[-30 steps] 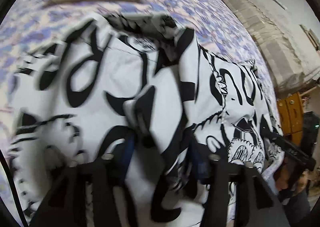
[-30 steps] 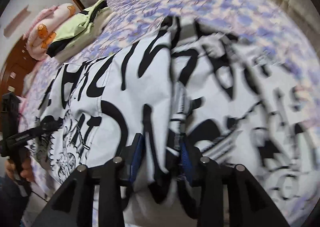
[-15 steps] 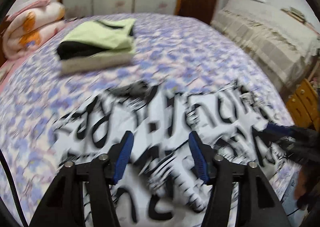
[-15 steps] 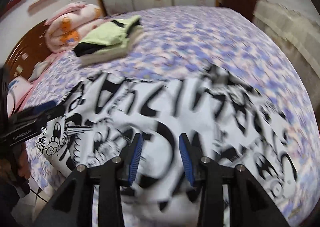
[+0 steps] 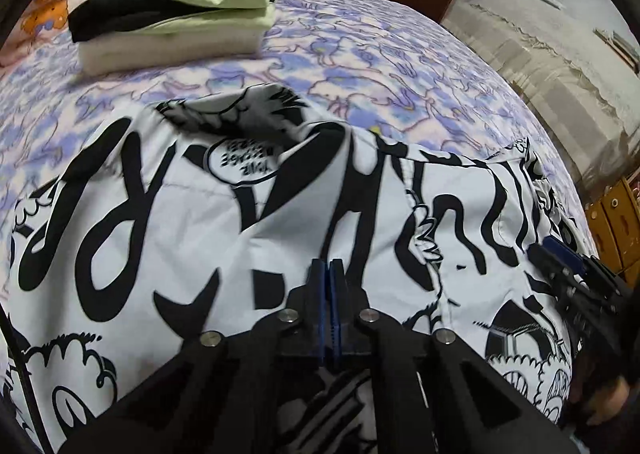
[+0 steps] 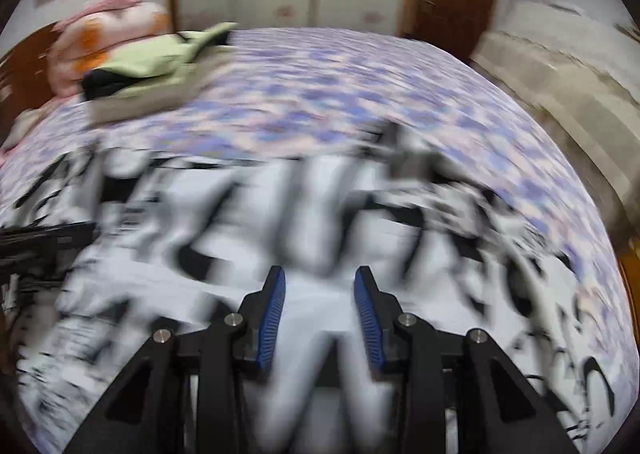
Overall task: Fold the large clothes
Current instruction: 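Lay the lettered jacket flat on the bed and release both grippers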
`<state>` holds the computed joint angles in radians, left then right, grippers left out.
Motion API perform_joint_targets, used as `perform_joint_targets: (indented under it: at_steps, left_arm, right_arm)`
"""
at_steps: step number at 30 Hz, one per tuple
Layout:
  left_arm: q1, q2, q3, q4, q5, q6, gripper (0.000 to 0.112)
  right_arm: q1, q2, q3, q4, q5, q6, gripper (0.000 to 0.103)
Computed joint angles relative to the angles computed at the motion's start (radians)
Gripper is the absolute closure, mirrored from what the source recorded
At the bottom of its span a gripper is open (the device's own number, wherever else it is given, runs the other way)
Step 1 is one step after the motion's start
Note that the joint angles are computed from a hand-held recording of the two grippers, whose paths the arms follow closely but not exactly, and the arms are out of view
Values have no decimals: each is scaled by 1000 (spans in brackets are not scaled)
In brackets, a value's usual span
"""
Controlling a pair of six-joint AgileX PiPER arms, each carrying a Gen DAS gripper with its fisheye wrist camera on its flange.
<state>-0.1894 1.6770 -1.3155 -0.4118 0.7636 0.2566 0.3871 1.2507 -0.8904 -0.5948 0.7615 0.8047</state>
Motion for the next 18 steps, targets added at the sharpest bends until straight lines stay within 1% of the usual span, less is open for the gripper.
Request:
perform_joint_targets:
  at_steps: [2,3,4,5,6,8,9,12,13,14,16,18]
  left_arm:
    - [2,-13,18,0,-2,10,110]
    - [0,-19,21,8,3,1,110]
    - [-2,-26,21,19,14,-16,110]
    - [-3,-34,19,31,29,-36,110]
    - [-5,-44,17,40,45,-53,109]
    - [-11,-87,30,51,75,-74,108]
    - [-9,-109,37,43,88,-63,106]
    - [-15,-198,76,3,140,4,102]
    - [-21,-226,94,-7,160,20,101]
    - [-28,-249,113,-13,176,29,101]
    - [-47,-272,144,-4,198,22,99]
    - [-68,-280,188,32,195,-6,98]
  right_arm:
    - [-112,-29,13,107,-4,-105,68]
    - [-167,-41,14,195,-18,-184,67]
    - [-214,-54,8,278,-13,-253,67]
    - [-230,-65,-5,321,9,-284,67]
    - [-222,-76,-15,329,34,-286,67]
    - [-189,-108,-44,387,87,-323,67]
    - [-156,-117,-52,390,100,-312,64]
    - [-22,-167,-82,425,154,-316,63]
    - [38,-173,-91,416,169,-293,63]
    - [92,-171,-98,409,176,-274,63]
    - [155,-170,-96,420,181,-263,63]
    - [230,-146,-82,369,193,-212,63]
